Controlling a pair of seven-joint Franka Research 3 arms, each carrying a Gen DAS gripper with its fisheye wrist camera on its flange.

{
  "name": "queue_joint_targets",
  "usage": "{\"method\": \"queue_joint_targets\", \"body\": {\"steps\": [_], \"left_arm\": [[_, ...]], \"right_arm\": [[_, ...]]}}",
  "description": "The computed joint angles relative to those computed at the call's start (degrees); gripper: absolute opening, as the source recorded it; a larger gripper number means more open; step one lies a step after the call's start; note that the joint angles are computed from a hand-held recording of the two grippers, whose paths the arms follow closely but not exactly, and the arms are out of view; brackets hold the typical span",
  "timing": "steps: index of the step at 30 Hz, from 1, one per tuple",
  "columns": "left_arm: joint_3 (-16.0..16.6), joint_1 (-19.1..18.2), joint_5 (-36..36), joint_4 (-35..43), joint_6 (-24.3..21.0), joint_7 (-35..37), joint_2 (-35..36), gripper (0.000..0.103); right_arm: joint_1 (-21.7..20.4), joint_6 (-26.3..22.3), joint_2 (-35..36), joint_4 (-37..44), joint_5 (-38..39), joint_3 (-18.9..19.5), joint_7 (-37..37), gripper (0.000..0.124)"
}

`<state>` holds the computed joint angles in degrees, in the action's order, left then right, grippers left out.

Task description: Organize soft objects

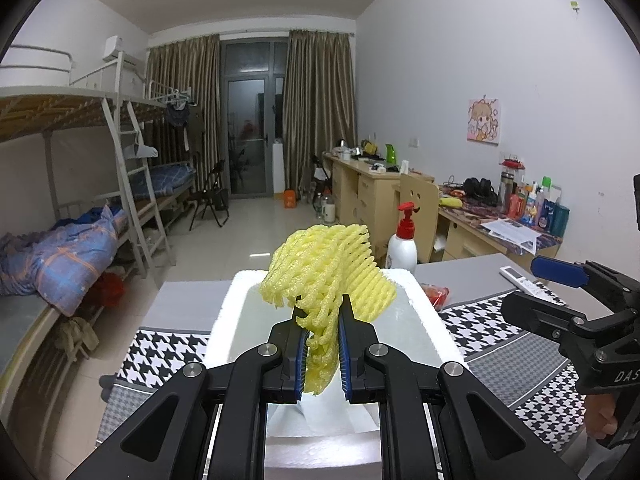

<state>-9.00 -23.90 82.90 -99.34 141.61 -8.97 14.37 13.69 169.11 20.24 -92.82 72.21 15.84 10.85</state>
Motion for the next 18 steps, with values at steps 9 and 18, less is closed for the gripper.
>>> {"method": "queue_joint_targets", "body": {"steps": [9,18], "left_arm": [[0.61,-1.06,-4.34,2.44,-3.53,3.09,2.12,0.067],[0.68,-2.46,-2.49,2.45,-6.99,0.81,1.96,0.093]], "right_arm": [[-0.88,-0.36,0.16,-0.15,0.53,-0.53,0.66,0.094],[-1.45,-0.63,-0.05,-0.21,1.83,-0.60,0.03,0.094]]}}
